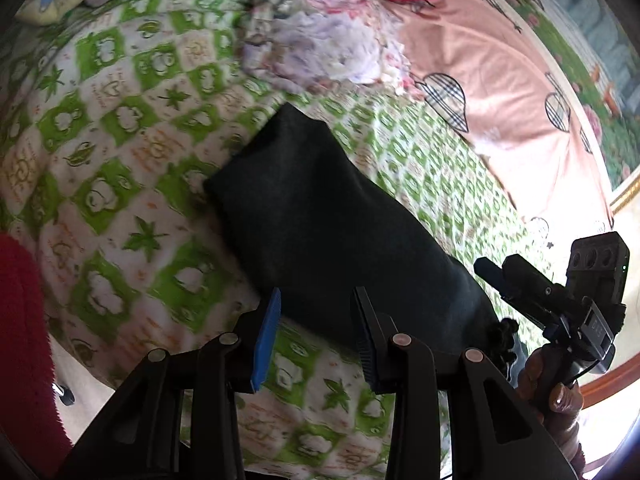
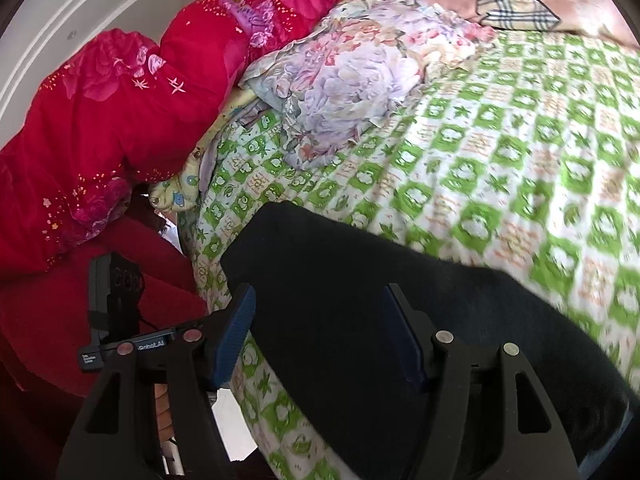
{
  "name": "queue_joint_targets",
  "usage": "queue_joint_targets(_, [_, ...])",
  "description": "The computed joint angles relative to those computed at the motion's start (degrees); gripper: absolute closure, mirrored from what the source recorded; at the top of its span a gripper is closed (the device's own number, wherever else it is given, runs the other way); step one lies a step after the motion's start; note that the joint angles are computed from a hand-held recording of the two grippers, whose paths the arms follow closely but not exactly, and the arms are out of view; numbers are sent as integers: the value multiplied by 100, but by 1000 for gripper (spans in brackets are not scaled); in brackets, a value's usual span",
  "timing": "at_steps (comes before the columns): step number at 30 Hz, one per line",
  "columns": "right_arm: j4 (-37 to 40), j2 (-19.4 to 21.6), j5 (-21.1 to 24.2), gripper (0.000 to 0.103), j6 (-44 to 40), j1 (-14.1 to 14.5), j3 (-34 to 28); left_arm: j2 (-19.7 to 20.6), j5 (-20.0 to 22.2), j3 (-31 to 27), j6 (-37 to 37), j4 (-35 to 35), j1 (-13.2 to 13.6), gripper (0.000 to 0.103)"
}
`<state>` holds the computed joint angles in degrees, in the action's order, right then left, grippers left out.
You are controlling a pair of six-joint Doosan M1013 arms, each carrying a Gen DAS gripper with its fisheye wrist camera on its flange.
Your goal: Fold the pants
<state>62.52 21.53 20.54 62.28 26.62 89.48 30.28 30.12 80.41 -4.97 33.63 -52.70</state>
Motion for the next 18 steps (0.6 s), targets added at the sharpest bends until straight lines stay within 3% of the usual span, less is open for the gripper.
queue_joint_targets(5, [-684,269,359,37,410,-29,-507,-53,95,100,-281,140,53,59])
queue_joint_targets(11, [-1620,746,1021,37,824,-31,-1322,51,217,-18,88,-263,180,57])
queue_joint_targets(18, [-2233,1389,1995,37,885,-12,-2373,86,-301,93,329,-692,360,57])
